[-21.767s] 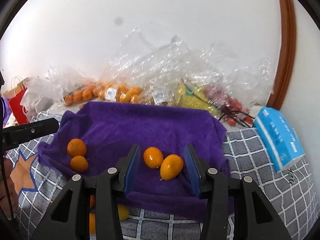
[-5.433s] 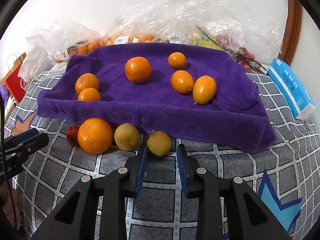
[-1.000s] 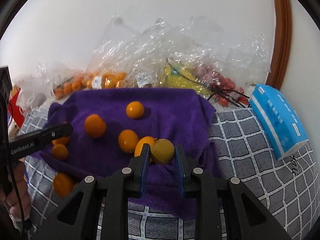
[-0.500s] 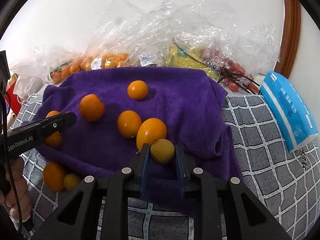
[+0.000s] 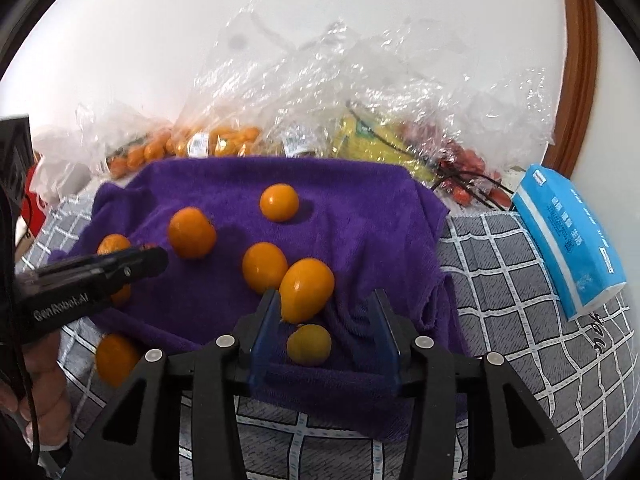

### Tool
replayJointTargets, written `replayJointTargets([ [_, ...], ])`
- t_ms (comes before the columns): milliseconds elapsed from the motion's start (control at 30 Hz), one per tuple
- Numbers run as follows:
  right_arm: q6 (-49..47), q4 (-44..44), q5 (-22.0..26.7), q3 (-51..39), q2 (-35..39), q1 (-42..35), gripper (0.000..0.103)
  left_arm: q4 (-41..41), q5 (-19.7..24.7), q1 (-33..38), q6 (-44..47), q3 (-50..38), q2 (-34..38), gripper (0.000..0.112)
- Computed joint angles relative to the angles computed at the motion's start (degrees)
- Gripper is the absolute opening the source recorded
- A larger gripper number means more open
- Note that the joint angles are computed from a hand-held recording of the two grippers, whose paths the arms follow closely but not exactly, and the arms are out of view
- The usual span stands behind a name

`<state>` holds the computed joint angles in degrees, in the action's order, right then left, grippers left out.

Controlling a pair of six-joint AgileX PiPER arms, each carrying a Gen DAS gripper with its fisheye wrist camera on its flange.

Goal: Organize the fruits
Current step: 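Open both tools to release the pear and apple on the towel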

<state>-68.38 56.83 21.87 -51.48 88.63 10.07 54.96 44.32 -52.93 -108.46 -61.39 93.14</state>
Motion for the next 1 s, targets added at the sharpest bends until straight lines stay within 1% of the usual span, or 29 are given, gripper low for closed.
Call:
replayJointTargets([
  [167, -5.5, 6.4, -0.4, 1.4, -1.6, -0.8, 0.048, 0.2, 0.1, -0.2, 0.2, -0.2, 0.2, 0.024],
  [267, -6.7, 7.6, -1.9, 2.3, -2.3, 0.0, 0.048, -0.3, 0.0, -0.4, 1.2, -0.7, 0.5, 0.025],
  [333, -7.7, 8.2, -2.7, 2.7, -2.7, 0.5, 0.048, -0.6, 0.3, -0.6, 1.9, -1.1, 0.7, 0.031],
  [400, -9.4, 9.5, -2.8, 3.1, -3.1, 0.5, 0.048, -0.5, 1.3, -1.1, 2.5, -1.7, 1.1, 0.043],
  [467, -9.5, 9.4, -1.9, 3.0, -3.2, 0.1, 0.048, -0.1, 1.6, -1.3, 2.3, -1.9, 1.1, 0.047],
  [533, -7.3, 7.5, -0.4, 2.2, -2.8, -0.5, 0.048, 0.4, 1.6, -1.5, 1.7, -1.7, 1.0, 0.048],
  [667, -8.2, 11.0, 2.9, 1.9, -2.8, -3.1, 0.048, 1.1, 3.1, -2.1, 1.1, -2.1, 1.3, 0.049],
  [767, -2.8, 6.5, 4.0, 0.5, -2.3, -3.7, 0.048, 2.0, 4.9, -2.9, 0.0, -2.3, 1.4, 0.049],
  [867, 1.4, 2.1, 7.9, -1.5, -1.3, -4.7, 0.048, 4.7, 6.3, -4.2, -2.5, -1.5, 0.6, 0.049],
  [900, 2.4, 1.1, 8.4, -1.9, -1.2, -4.7, 0.048, 5.3, 6.8, -4.6, -3.0, -1.4, 0.4, 0.049],
  [1000, -0.3, 3.7, 8.4, -0.6, -2.5, -4.8, 0.048, 6.0, 8.1, -5.5, -2.8, -2.0, 0.1, 0.049],
])
